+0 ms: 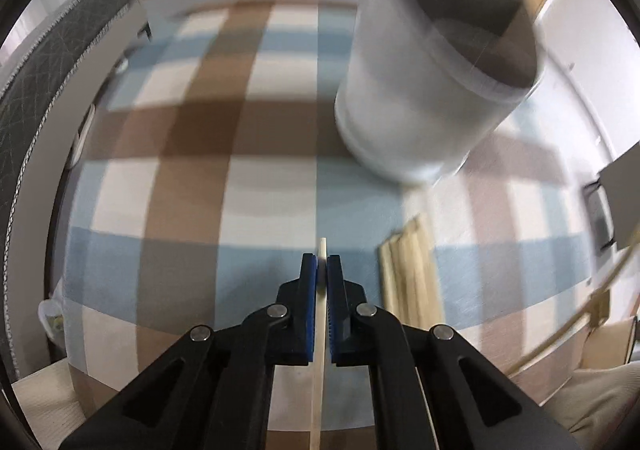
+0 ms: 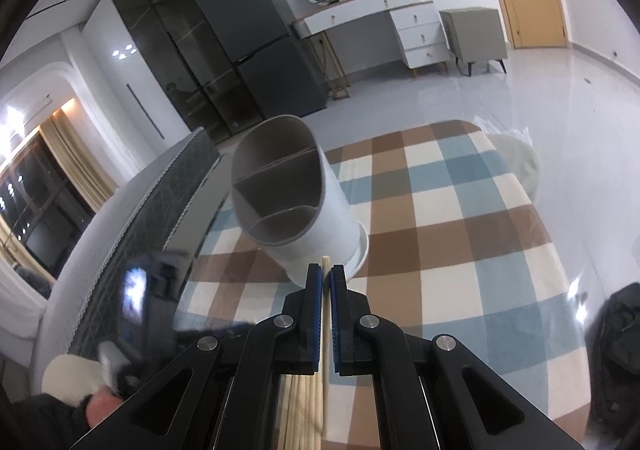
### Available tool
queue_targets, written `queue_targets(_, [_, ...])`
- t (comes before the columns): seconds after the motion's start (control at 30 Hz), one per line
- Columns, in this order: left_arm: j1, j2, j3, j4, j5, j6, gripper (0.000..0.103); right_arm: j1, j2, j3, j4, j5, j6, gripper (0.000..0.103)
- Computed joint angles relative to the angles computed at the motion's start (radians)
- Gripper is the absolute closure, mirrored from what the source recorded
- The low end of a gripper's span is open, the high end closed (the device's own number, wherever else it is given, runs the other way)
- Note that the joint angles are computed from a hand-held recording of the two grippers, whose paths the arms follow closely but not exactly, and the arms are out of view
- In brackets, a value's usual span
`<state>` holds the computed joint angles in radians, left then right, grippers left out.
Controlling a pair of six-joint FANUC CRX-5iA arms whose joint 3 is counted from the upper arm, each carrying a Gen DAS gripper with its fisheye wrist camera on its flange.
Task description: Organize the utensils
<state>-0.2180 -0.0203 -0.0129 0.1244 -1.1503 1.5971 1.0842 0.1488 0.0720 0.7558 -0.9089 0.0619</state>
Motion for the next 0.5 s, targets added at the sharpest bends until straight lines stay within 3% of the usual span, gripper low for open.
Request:
queue_targets(0.17, [0.005,-0.144,-0.090,0.073,0.161,-0.046,0.102,0.028,0.000,-0.011,0.076,-0.016,-0.014,0.100])
queue_targets(0.23, [-0.013,-0.156,-0.101,0.095,0.243,-0.052,0.102,0.040,-0.002,-0.018,0.104,-0.022,-0.030,0.100])
queue_targets(0.3, [0.000,-0.181,-0.154,0.149,0.336,-0.128,0.102,0.054,0.000,-0.020,0.131,-0.037,-0.038,0.100])
queue_targets(0.5, [0.009,-0.203,-0.176,0.181,0.344,-0.162,0.102,0.084,0.003,-0.025,0.195,-0.075,-0.070,0.100])
